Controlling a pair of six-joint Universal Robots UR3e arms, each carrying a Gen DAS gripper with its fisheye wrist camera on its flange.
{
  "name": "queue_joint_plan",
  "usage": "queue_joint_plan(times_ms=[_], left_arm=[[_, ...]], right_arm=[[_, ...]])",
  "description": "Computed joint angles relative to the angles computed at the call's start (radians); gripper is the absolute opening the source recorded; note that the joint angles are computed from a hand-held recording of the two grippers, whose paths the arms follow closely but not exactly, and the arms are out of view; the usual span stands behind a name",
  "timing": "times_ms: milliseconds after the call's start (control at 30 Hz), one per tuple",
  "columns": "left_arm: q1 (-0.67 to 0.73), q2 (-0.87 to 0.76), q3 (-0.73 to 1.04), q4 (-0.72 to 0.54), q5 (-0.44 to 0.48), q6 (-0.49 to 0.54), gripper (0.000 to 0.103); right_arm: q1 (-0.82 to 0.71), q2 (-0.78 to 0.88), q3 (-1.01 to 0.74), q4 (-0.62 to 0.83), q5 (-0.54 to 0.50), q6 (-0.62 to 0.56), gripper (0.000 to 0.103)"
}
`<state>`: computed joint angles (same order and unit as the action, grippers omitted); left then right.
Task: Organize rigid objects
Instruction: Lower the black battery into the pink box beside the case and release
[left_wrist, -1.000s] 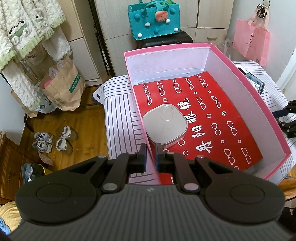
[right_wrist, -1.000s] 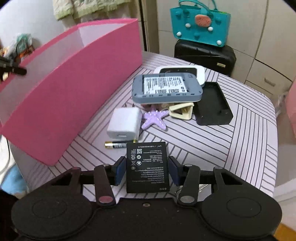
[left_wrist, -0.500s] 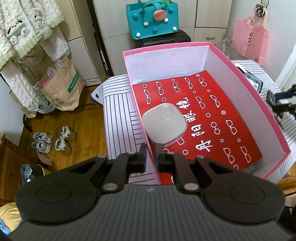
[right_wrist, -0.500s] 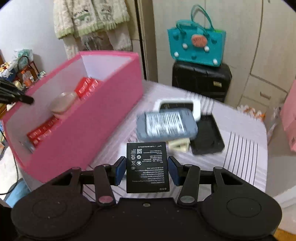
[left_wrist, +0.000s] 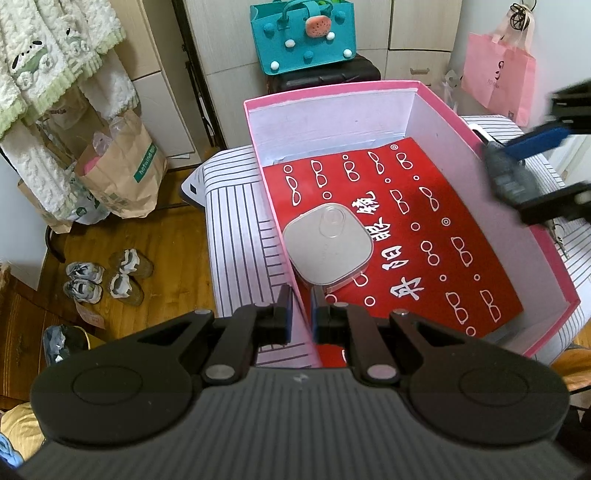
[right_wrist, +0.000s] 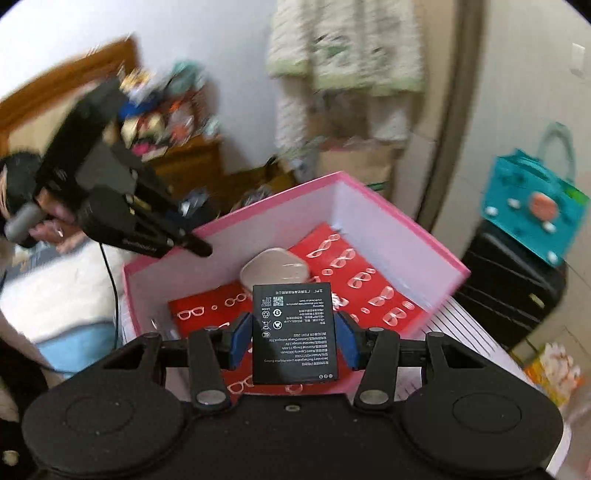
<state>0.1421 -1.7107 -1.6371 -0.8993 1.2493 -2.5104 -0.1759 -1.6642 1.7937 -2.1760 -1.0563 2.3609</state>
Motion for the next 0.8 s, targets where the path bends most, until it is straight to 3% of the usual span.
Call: queue_joint_plan(times_ms=[200, 500, 700, 800], left_arm=[[0.001, 0.004, -0.009, 0.005, -0.005, -0.006, 0.009], [-0.006, -0.002, 0.000, 0.000, 0.001, -0.004, 0.009], [0.012, -0.004, 0.008, -0.024, -0.024, -0.003, 0.009], [0.010, -0.004, 0.007, -0.021, -0.021, -0.002, 0.009]], right_arm=[[0.144, 0.291, -0.231, -0.014, -0.177, -0.007, 0.055], [0.244, 0.493, -0.413, 0.035, -0.352, -0.178, 0.054], [0.259, 0.554, -0.475, 0.060, -0.327, -0.239, 0.055], [0.253, 0.532, -0.416, -0.021, -0.315, -0.234, 0.057]])
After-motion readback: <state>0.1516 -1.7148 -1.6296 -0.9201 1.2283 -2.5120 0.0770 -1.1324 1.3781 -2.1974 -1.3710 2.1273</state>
